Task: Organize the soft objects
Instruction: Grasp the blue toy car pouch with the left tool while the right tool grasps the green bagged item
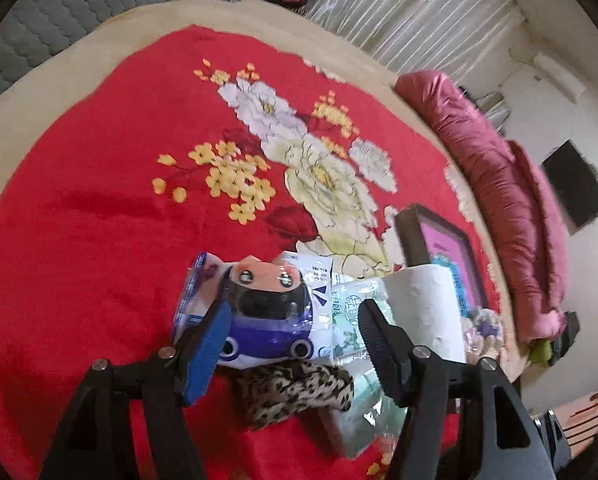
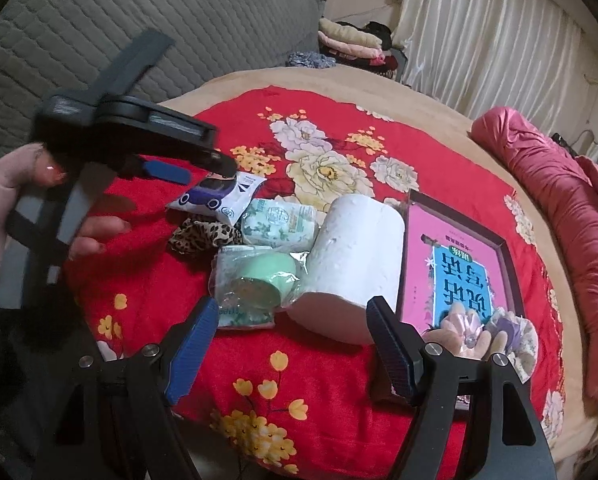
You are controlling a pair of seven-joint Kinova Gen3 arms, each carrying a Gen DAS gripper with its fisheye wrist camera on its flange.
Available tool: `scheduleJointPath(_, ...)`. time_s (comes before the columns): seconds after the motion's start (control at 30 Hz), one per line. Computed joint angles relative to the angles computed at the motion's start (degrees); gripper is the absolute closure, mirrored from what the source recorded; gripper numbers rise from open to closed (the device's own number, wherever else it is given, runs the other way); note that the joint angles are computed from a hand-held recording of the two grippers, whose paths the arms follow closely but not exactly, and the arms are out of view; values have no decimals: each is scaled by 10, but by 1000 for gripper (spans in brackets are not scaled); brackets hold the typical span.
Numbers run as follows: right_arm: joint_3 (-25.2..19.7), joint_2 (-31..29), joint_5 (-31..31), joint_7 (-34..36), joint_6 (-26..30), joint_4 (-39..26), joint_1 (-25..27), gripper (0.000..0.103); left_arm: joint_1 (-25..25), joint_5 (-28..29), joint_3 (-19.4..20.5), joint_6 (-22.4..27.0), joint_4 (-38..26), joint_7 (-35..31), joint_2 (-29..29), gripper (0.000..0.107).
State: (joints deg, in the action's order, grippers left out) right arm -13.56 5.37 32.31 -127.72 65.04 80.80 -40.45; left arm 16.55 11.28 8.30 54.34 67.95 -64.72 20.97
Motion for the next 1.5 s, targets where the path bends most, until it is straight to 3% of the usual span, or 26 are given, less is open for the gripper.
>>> scheduleJointPath(0.23, 2, -8, -6, -9, -9, 9, 9, 26, 72, -106, -35, 90, -96, 75, 60, 38)
scheduleJointPath(0.3, 2, -7, -7, -10, -12, 9, 13, 26, 60, -102, -24, 90, -90, 79, 64, 35)
scheduleJointPath(0.43, 3, 4, -11, 11, -18, 1, 15, 26, 49, -87, -25, 35, -38, 81, 47, 32)
scheduleJointPath(0.6, 9, 25, -35, 64, -41, -13, 16, 26, 46, -87, -21, 8, -16, 73, 38, 32)
scheduleJointPath(0.73, 20, 55, -41, 81, -26, -37, 6, 26, 47, -93, -20, -35, 15, 61, 28, 31)
scheduleJointPath(0.93, 46, 103, 38, 78, 16, -55, -59, 26, 26, -65, -13, -91, 61, 51, 13, 31)
scheduleJointPath(1.07, 52, 112, 28, 80, 10, -57, -58, 29, 18, -54, -8, -100, 68, 37, 12, 31)
scheduleJointPath(1.1, 53, 110, 20, 81, -2, -53, -53, 39, 14, -49, -6, -103, 70, 32, 12, 33)
scheduleJointPath(1.2, 53, 109, -15, 98, -17, -55, -35, 47, 15, -49, -10, -111, 78, 32, 10, 44)
scheduleJointPath(1.3, 54, 100, -41, 103, -35, -49, -22, 50, 9, -40, -11, -127, 93, 37, 1, 56)
scheduleJointPath(1.5, 54, 72, -73, 85, -68, -34, 2, 50, -41, 45, 11, -210, 166, 10, -42, 61)
